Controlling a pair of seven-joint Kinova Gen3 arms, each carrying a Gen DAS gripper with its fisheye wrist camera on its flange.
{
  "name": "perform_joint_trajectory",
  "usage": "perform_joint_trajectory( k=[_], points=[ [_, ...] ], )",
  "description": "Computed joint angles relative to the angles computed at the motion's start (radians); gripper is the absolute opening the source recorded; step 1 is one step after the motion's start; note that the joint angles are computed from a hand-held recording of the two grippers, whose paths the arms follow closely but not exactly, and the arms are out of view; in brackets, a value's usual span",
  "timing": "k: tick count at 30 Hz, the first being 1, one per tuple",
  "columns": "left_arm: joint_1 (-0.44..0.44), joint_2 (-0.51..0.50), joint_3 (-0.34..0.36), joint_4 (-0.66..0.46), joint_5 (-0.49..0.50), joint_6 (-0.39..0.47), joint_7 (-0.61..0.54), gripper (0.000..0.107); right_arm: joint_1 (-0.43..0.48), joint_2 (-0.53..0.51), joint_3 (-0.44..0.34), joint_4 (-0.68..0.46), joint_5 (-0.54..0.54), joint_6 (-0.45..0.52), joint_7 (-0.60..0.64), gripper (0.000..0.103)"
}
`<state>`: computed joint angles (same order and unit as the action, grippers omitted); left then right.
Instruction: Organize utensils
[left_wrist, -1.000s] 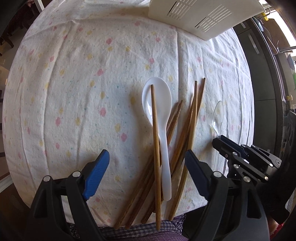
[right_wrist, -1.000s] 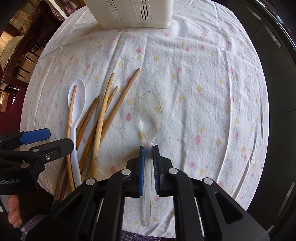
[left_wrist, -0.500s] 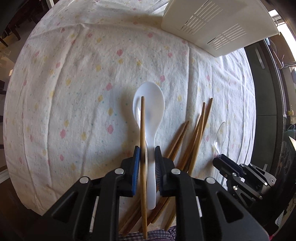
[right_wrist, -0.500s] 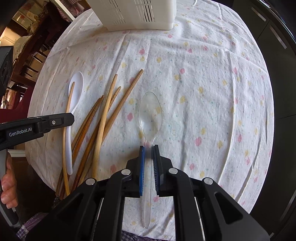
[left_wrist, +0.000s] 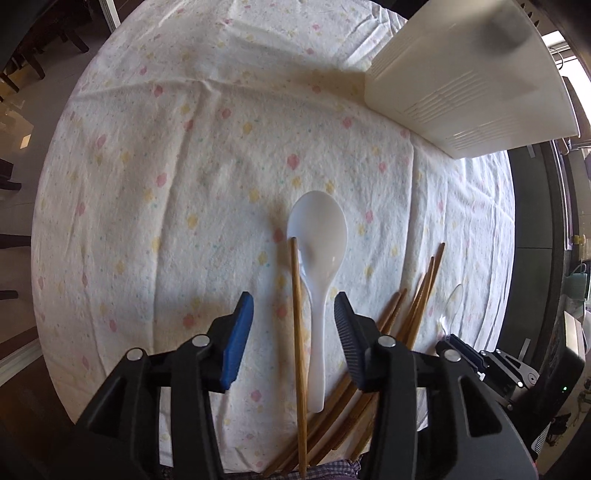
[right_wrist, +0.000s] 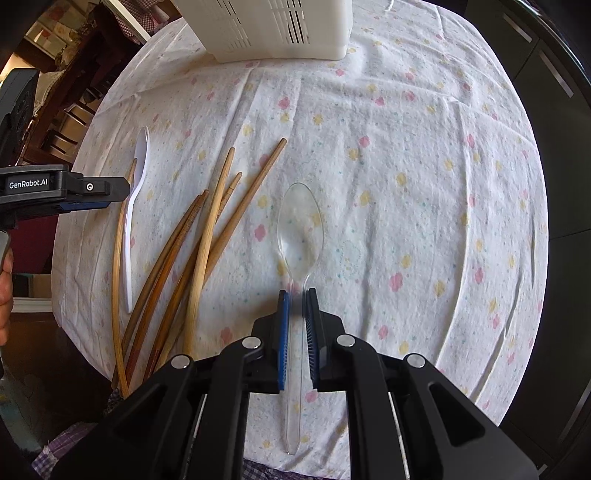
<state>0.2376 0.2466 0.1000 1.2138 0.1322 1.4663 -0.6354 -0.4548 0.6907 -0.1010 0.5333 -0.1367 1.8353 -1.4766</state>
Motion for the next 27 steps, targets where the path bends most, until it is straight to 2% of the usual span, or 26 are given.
perform_joint_trajectory(
  k=[3, 7, 14, 22, 27],
  points=[
    [-0.008, -0.016, 0.007, 0.002, 0.028, -0.031, -0.025, 0.042, 0.000, 0.000, 0.000, -0.001, 0.001, 0.001, 0.000, 0.010],
    [0.004, 0.011, 0.017, -0.022, 0.050, -0.037, -0.030, 0.031, 0.001, 0.001, 0.000, -0.003, -0.001, 0.002, 0.000, 0.010],
    [0.052, 0.063, 0.006, -0.071, -0.008, 0.016, 0.025, 0.031, 0.007, 0.005, -0.003, -0.008, -0.010, 0.006, 0.000, 0.010],
    [0.034, 0.084, 0.014, -0.059, 0.027, 0.019, 0.023, 0.032, 0.004, 0.019, 0.001, -0.038, -0.005, 0.031, 0.006, 0.010],
    [0.054, 0.108, 0.014, -0.089, 0.021, 0.022, 0.018, 0.032, -0.025, 0.032, 0.013, -0.070, 0.025, 0.058, 0.022, 0.010]
  ],
)
